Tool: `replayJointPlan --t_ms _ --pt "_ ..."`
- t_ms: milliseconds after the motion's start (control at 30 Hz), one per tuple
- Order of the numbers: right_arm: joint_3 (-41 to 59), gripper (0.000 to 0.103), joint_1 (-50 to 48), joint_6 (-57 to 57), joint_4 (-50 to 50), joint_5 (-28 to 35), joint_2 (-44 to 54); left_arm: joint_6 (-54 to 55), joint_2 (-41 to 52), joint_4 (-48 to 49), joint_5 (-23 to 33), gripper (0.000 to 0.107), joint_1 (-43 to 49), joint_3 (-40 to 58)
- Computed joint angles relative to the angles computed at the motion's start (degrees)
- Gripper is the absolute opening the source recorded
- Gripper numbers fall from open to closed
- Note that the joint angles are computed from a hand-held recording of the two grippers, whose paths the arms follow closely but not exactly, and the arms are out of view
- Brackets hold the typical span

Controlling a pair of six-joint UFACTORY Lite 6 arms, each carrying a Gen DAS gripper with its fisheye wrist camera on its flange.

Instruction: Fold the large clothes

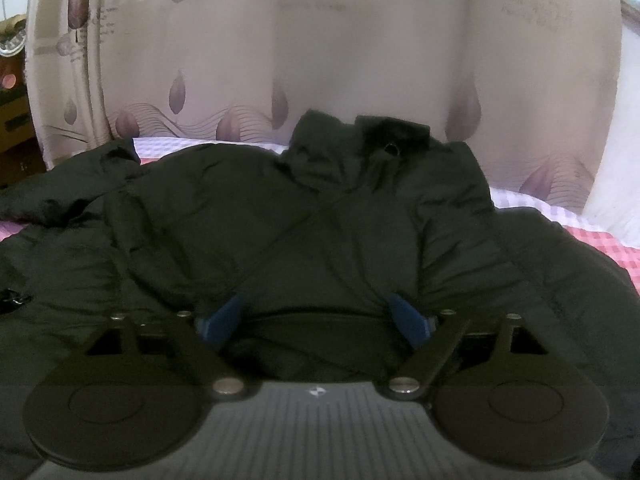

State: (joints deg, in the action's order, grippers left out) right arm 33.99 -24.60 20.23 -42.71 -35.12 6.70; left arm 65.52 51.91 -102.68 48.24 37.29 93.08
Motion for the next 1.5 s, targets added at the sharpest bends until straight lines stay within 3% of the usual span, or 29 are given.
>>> replayJointPlan --t_ms 67,133,200,267,433,667,833,933,1100,1200,1267,1333,1367,1400,1433,1500 --pt "-0.1 0.086 0.0 -0.3 0.4 -0.1 -0.1 -1.6 1.9 2.4 -1.9 0.086 -1.0 3.7" --pt "-0.2 0.087 -0.1 -0.4 0.6 -0.2 -0.2 -4.9 3.8 5.6 -4.9 0.07 -2.3 7.4" --pt "-0.1 0.087 -0.1 -0.6 0.7 -0.3 -0.1 -12.2 7.8 11.1 -6.6 0.025 -3.1 14.0" --pt "-0.3 0.087 0.0 -1.0 1.2 -0.4 -0.2 -15.9 11.2 12.1 -7.8 0.007 -3.3 17.3" --pt "-0.2 0.088 -0.5 0.2 0.2 -0.7 0.0 4.3 3.1 -4.5 -13.8 0.003 -6.5 6.9" --pt "1.0 0.089 -3.7 7.8 -6.8 -3.5 1.1 26.8 -19.4 -20.0 -9.8 0.003 -15.2 -9.0" --pt "4.1 0.089 -12.4 25.4 -19.4 -11.6 4.2 33.7 -33.1 -22.6 -8.7 0.004 -28.4 -15.2" --pt "4.5 0.089 -20.0 38.9 -26.2 -18.2 4.1 39.0 -35.7 -24.1 -10.9 0.004 -39.0 -15.3" --pt "2.8 0.089 -31.9 46.7 -35.2 -26.3 1.5 52.9 -31.4 -28.8 -15.6 0.004 -56.2 -13.8" --pt "3.1 0.09 -37.1 47.6 -39.8 -29.0 1.1 57.2 -24.3 -28.0 -18.1 0.011 -63.7 -11.4" --pt "3.8 0.09 -40.5 47.8 -42.3 -30.5 1.6 64.0 -20.7 -30.6 -20.7 0.025 -67.8 -11.6" --pt "4.2 0.09 -43.0 48.0 -44.7 -31.6 1.9 69.9 -17.4 -32.4 -22.0 0.063 -70.5 -11.7" --pt "4.5 0.09 -43.8 48.0 -45.3 -31.8 2.2 75.9 -17.1 -36.9 -21.7 0.075 -71.3 -13.5" --pt "4.6 0.09 -44.4 48.0 -45.5 -32.1 2.3 81.9 -17.0 -41.9 -21.3 0.096 -72.3 -15.4" --pt "4.9 0.09 -44.9 48.0 -46.0 -32.7 2.6 87.9 -17.6 -46.7 -20.1 0.103 -73.0 -17.9" --pt "4.7 0.09 -46.0 48.3 -46.8 -33.7 2.7 99.3 -20.5 -56.0 -16.2 0.103 -73.7 -25.3"
